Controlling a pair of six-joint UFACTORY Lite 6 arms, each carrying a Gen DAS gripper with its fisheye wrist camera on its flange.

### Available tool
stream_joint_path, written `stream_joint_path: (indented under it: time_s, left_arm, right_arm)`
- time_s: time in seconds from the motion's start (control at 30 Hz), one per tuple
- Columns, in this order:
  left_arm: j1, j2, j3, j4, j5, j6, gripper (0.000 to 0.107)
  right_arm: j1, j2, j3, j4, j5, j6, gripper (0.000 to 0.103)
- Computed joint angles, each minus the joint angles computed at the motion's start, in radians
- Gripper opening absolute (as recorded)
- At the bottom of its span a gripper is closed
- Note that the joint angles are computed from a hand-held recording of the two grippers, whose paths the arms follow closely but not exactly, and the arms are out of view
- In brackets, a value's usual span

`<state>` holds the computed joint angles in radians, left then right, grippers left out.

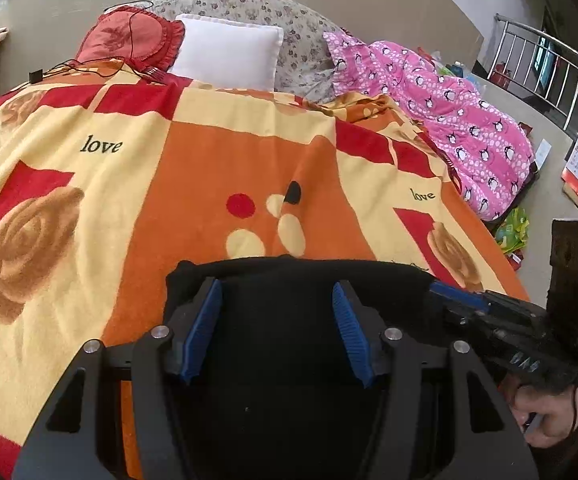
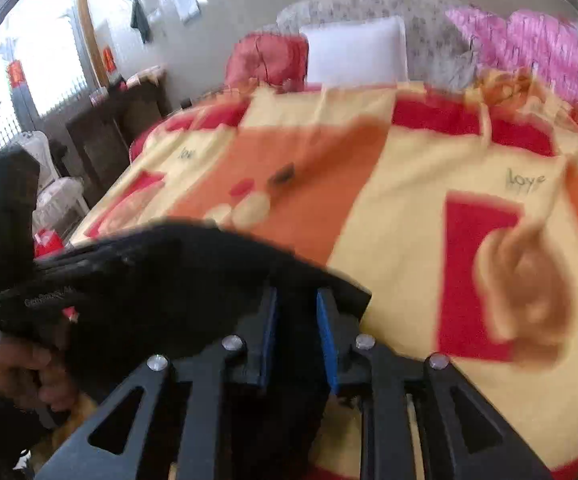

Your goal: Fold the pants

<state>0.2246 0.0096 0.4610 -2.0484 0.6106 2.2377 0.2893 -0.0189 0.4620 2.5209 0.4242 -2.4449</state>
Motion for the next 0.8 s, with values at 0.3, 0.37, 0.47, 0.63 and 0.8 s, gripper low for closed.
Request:
stream_joint_path:
  time_s: [0.3, 0.37, 0.47, 0.63, 0.8]
  left_arm:
    - [0.369, -0.070, -0.062, 0.426, 0.238, -0.312, 0.063]
    - [0.402, 0.062, -0.007, 0.512, 0.302, -0.354, 0.063]
    - [0.418, 0.153, 0.031, 0.535, 0.376, -0.340, 0.074]
    - [0.411, 0.199, 0.053, 0.529, 0.402, -0.358, 0.071]
    - [0.397, 0.144, 0.048, 0.522, 0.391, -0.380, 0.032]
  right_arm:
    - [-0.312, -0.144, -0.151, -0.493, 0.267, 0.488, 0.052]
    - [-0.335, -0.046, -0.106, -0.613, 0.314, 0.569, 0.052]
    - [-0.343, 0.140, -0.027, -0.646, 0.397, 0.552, 0.055]
    - [-0.336, 0.240, 0.052, -0.657, 0.432, 0.542, 0.051]
    - [-0.426, 0.244, 0.002, -0.649, 0.581, 0.477, 0.030]
